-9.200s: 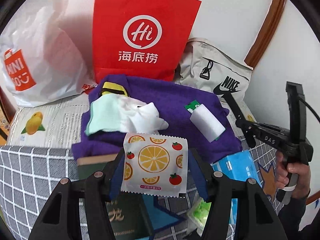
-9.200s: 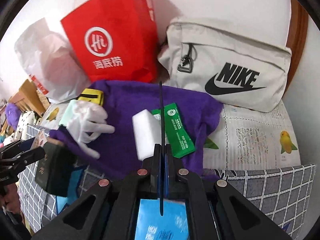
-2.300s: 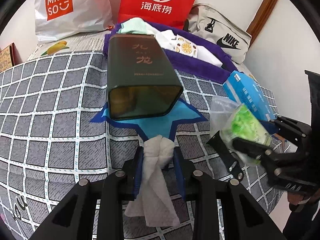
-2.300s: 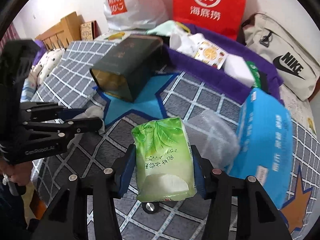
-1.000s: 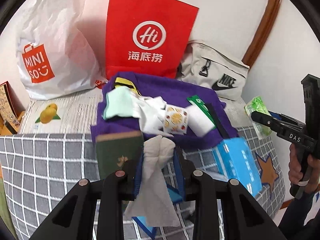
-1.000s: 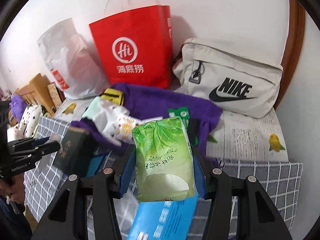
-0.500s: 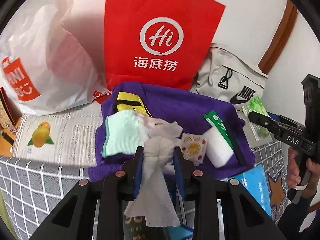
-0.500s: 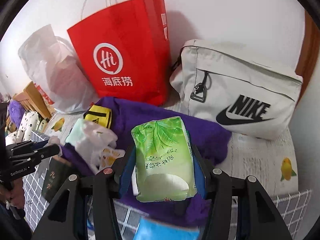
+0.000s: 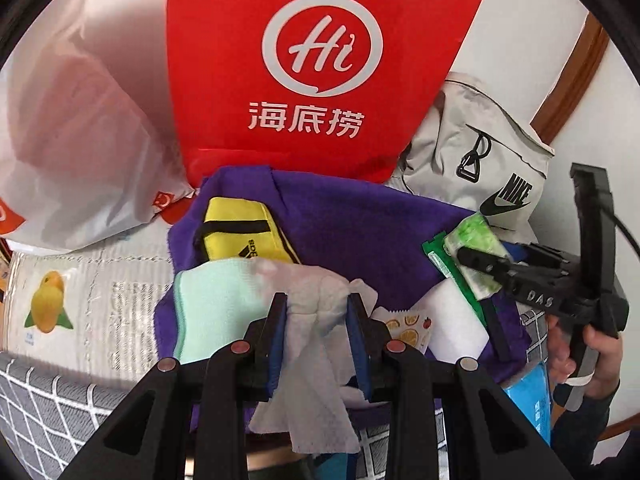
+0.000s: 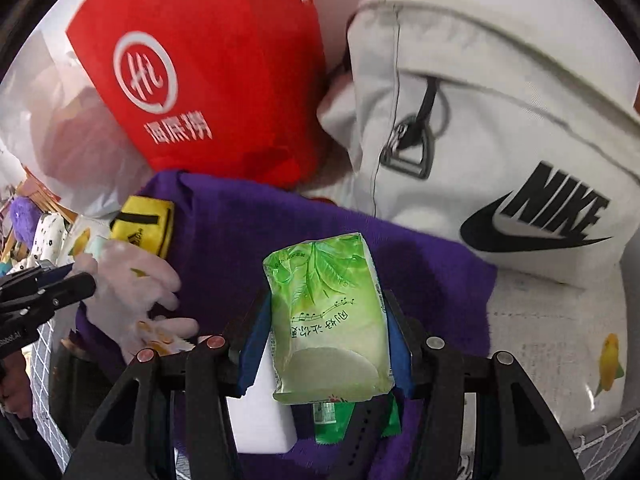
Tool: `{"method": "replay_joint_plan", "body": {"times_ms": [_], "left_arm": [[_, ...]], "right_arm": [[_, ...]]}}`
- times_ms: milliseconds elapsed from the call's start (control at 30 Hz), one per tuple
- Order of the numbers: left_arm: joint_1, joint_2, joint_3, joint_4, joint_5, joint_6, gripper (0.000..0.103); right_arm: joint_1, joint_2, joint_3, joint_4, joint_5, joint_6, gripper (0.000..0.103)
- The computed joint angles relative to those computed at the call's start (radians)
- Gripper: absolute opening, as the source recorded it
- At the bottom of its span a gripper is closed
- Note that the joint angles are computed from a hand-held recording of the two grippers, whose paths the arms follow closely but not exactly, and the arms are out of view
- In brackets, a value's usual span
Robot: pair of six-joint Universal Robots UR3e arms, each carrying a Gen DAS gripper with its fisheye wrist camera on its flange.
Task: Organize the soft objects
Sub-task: 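Carry the white tissue with the left tool while the right tool carries the green pack over the purple towel, then open the left tool to drop the tissue on the towel while the right tool releases the green pack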
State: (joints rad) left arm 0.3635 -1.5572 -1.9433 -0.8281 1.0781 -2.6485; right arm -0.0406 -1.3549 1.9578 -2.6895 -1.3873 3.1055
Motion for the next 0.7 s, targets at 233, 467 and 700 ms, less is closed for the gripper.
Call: {"method": "replay_joint_plan", "body": {"times_ms": [233,467,700], "left_arm": [[-0.026,-0.074,0.05,0.026,0.001,-0.028,0.028],[-0.068,-0.148,0.102,0.046,0.007,-0.07,0.028],[-0.13,-0.233,0.18,0.093,0.046,-0.118,0.028]], "right_arm": [[0.02,0.079,-0.045,0.019,-0.014,-0.002,0.053],[0.008,0.068,-0.034,0.028,-0.008,-0.015,0.062],[-0.02,0.013,-0.013,0.046,-0.001,-0.011,0.066]]}}
